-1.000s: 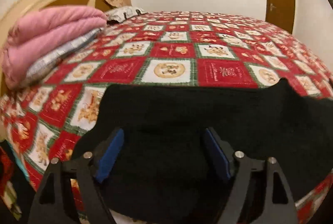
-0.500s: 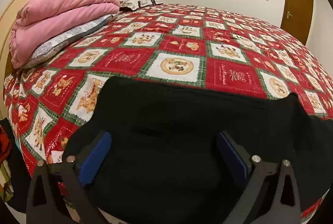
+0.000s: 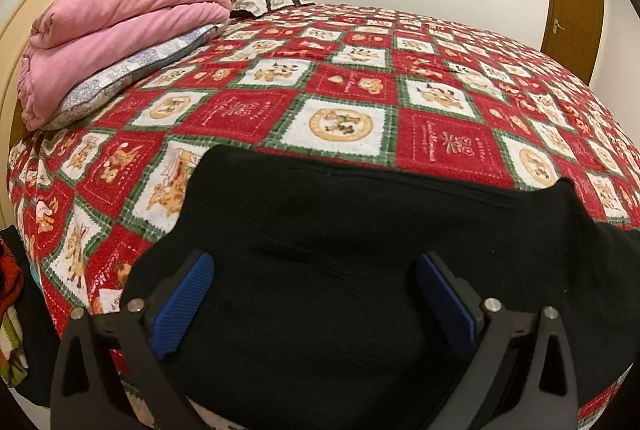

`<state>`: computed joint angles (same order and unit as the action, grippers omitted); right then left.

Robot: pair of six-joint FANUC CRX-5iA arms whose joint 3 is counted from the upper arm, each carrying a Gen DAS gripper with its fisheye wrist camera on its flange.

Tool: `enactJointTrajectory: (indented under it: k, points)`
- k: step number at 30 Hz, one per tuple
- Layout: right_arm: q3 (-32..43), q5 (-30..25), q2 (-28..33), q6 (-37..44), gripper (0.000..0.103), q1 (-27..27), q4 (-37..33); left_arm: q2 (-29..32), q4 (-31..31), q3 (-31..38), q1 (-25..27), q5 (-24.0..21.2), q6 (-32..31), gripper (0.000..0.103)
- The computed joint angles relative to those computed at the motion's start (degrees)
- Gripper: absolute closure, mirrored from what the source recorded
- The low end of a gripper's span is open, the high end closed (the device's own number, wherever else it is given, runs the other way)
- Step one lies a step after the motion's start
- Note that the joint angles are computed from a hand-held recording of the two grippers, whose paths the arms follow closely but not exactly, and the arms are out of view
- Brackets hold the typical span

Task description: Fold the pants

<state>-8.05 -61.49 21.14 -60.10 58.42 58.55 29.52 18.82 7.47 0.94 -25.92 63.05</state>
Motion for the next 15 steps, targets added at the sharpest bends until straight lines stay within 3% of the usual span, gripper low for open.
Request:
enactJointTrajectory:
  k: [4, 10, 15]
  points:
    - [-6.8, -8.1, -3.0, -15.0, 0.096, 8.7, 1.4, 0.0, 0.0, -0.1, 0.0, 0.1, 0.0, 0.000]
    - [-5.4, -15.6, -4.0, -17.0, 0.095, 16.8, -16.1, 0.2, -1.2, 0.6, -0.1, -0.2, 1.4, 0.000]
    - [-5.3, -24.7, -5.6, -18.6, 0.095, 19.3, -17.9, 0.8, -3.6, 2.4, -0.4, -1.3, 4.0, 0.000]
